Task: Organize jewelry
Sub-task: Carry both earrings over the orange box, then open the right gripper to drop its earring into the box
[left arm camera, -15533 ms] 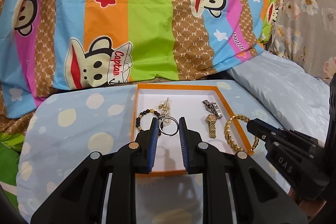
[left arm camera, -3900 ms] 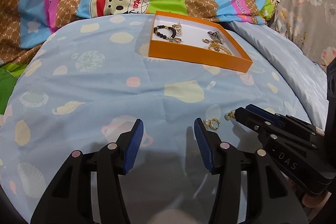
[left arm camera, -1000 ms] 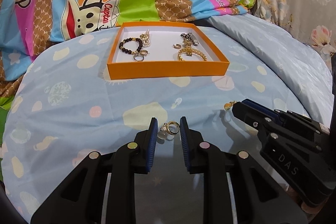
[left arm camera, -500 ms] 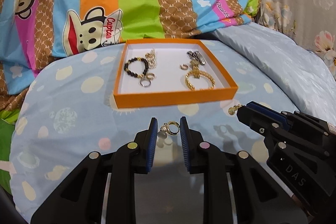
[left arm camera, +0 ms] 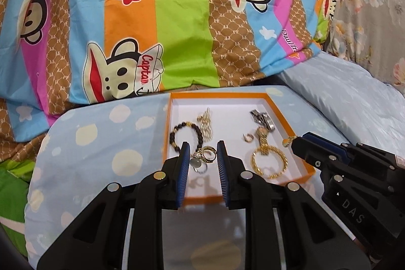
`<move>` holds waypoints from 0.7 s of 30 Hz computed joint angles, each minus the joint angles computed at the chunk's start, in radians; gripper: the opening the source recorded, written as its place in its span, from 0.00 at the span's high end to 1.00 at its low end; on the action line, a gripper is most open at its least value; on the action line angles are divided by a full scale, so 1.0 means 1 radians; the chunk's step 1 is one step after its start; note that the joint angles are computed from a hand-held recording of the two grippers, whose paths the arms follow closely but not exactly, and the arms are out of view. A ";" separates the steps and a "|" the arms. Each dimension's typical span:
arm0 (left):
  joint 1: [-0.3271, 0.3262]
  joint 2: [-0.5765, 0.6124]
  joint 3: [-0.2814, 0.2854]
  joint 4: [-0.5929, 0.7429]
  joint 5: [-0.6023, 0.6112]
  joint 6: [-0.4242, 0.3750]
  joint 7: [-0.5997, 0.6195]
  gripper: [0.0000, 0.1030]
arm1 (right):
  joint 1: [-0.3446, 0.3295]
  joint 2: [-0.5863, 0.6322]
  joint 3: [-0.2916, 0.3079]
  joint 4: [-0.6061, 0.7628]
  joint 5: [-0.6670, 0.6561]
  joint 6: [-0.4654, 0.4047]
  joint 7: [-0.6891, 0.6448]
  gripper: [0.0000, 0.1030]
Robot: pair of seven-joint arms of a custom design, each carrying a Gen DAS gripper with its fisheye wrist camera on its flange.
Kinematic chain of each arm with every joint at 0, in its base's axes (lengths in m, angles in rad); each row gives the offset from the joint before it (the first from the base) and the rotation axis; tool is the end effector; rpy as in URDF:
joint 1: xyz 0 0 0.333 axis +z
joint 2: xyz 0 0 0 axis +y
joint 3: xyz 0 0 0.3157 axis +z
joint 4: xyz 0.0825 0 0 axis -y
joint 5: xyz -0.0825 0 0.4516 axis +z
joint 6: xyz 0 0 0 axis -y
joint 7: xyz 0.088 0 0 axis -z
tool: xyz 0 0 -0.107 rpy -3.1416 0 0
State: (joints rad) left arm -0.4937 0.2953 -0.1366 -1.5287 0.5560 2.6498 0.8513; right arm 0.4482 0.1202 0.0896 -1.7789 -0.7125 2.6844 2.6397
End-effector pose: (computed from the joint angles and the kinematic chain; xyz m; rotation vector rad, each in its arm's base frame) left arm 0.6180 -0.4515 0.5683 -1.4923 1.9541 -0.9991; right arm 0.5998 0.3787 0.5488 -1.6171 1.6449 -0.6457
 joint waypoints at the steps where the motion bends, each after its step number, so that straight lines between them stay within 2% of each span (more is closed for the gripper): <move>1: 0.000 0.013 0.001 0.017 0.000 -0.003 0.003 0.80 | -0.003 0.017 -0.001 0.021 0.007 -0.001 -0.008 0.88; 14: -0.049 0.256 0.057 0.328 -0.063 -0.090 0.094 0.80 | -0.002 0.219 -0.059 0.259 0.124 -0.017 -0.104 0.88; 21: -0.065 0.315 0.083 0.397 -0.095 -0.109 0.118 0.80 | 0.011 0.282 -0.079 0.320 0.164 -0.024 -0.137 0.88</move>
State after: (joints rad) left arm -0.5582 0.6104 -0.0539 -1.1319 0.4613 2.5408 0.9691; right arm 0.4595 0.4026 0.0110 -1.4587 -0.5484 2.6602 2.5028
